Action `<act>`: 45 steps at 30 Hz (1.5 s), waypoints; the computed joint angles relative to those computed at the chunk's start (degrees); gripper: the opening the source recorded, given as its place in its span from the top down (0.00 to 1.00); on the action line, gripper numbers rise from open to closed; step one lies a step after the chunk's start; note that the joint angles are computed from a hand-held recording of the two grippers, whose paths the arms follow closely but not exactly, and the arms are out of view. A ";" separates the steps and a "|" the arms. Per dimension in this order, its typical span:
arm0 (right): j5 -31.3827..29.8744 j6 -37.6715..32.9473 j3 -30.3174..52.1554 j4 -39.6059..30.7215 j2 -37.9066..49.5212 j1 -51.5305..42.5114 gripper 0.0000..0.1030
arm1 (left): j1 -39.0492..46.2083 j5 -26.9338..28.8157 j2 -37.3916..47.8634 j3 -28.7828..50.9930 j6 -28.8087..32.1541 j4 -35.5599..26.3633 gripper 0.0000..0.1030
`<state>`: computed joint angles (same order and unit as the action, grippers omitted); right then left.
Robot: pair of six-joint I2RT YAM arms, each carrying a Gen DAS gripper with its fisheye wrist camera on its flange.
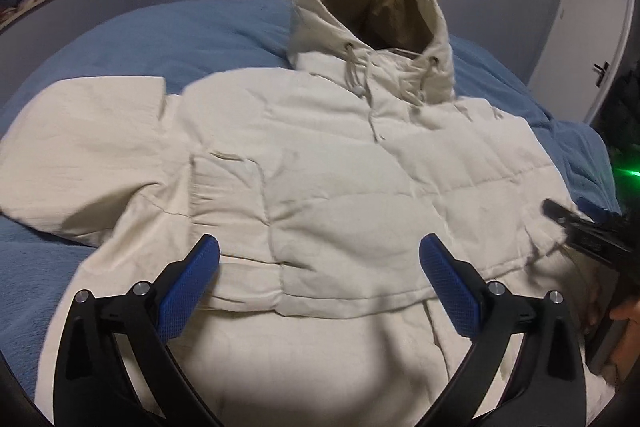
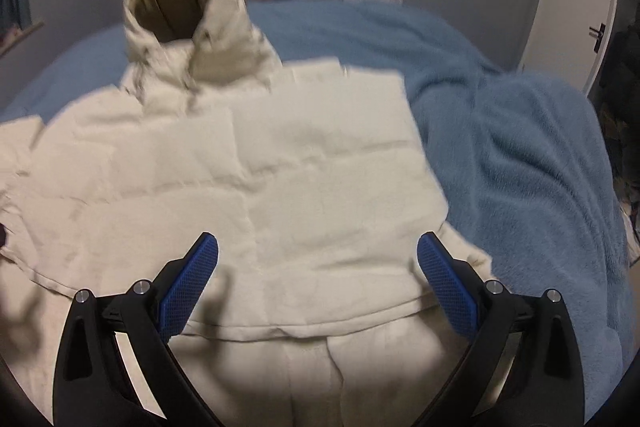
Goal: Fold large clothes
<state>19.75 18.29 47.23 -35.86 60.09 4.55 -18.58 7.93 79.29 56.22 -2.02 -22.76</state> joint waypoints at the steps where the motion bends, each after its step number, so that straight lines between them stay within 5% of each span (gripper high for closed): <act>1: -0.17 -0.22 -0.46 0.89 -1.51 0.21 0.07 | -0.40 -1.65 0.02 0.13 -0.30 -0.01 0.06; 15: 0.54 3.15 1.63 -2.64 -4.25 0.16 0.07 | -3.67 -18.09 -4.74 0.28 0.49 -2.19 0.06; 25: -4.76 1.66 4.21 -7.44 -5.57 3.11 0.07 | 15.47 -0.48 -7.38 13.31 9.88 -15.91 0.06; 34: -2.00 -0.30 5.95 -6.23 -7.08 12.84 0.07 | 37.35 1.63 8.02 26.35 17.80 -20.05 0.06; 40: -4.88 -0.36 6.02 -6.19 -5.90 12.47 0.07 | 44.04 -0.86 19.21 33.04 15.09 -21.49 0.06; 45: -7.34 0.03 5.64 -6.00 -5.25 10.84 0.09 | 47.32 6.23 24.12 36.01 8.61 -22.13 0.06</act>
